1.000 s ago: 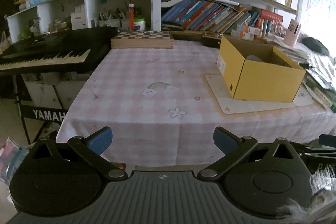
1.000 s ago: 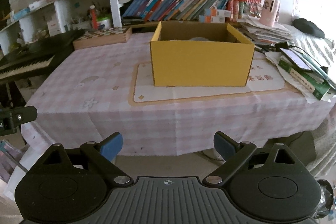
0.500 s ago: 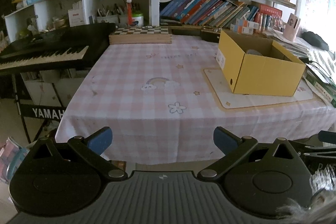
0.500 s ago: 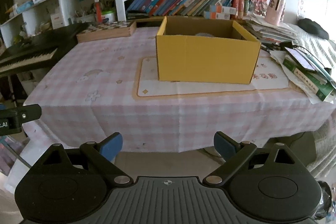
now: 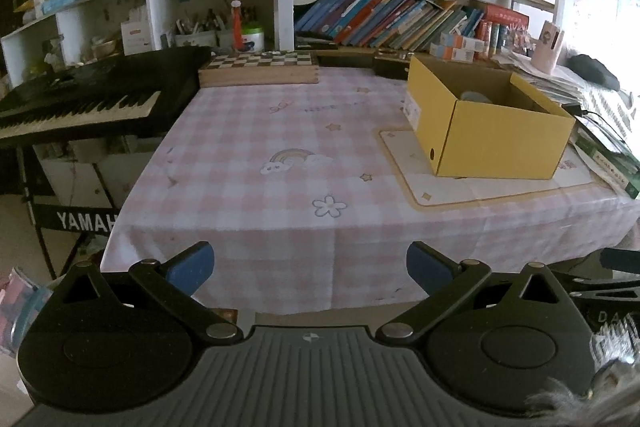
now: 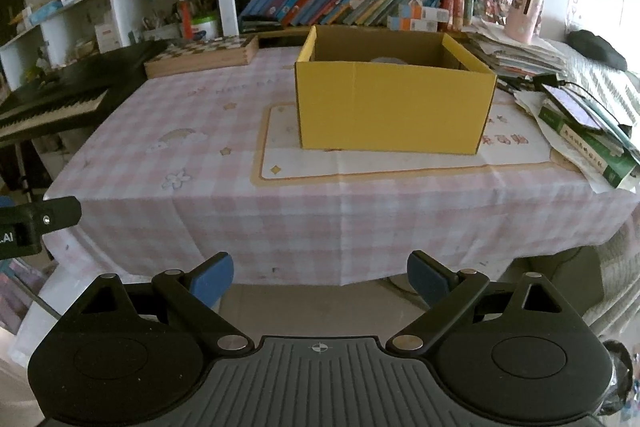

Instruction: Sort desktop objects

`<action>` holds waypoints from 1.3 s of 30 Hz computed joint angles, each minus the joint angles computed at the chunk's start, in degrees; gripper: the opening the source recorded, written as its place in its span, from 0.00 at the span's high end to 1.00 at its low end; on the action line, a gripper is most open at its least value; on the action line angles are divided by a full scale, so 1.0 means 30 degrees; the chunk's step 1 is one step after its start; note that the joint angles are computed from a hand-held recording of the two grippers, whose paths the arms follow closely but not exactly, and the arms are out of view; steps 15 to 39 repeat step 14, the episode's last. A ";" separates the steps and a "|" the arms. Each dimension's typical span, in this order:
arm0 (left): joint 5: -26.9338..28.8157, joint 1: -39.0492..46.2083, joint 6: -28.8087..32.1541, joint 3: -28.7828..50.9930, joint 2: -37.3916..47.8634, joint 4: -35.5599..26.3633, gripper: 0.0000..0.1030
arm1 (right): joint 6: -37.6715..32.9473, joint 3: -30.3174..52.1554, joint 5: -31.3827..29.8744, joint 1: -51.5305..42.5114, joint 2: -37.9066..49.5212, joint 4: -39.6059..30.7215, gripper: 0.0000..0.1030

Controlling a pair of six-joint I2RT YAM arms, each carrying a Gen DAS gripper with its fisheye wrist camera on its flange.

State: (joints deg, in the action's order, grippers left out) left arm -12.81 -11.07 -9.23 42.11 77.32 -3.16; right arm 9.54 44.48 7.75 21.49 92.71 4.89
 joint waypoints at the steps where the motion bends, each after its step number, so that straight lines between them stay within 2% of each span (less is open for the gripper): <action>1: 0.0018 0.0017 -0.0004 -0.0001 -0.0008 -0.0021 0.00 | 0.0007 0.0016 -0.0011 -0.0010 0.0010 -0.0022 0.07; 10: 0.0551 0.0334 -0.0075 0.0248 0.0323 0.0027 0.00 | 0.0076 0.0242 -0.0045 -0.0058 0.0249 -0.0174 0.07; 39: 0.0355 0.0364 -0.0008 0.0492 0.0719 -0.0006 0.00 | 0.0119 0.0443 -0.0046 -0.0072 0.0484 -0.0319 0.07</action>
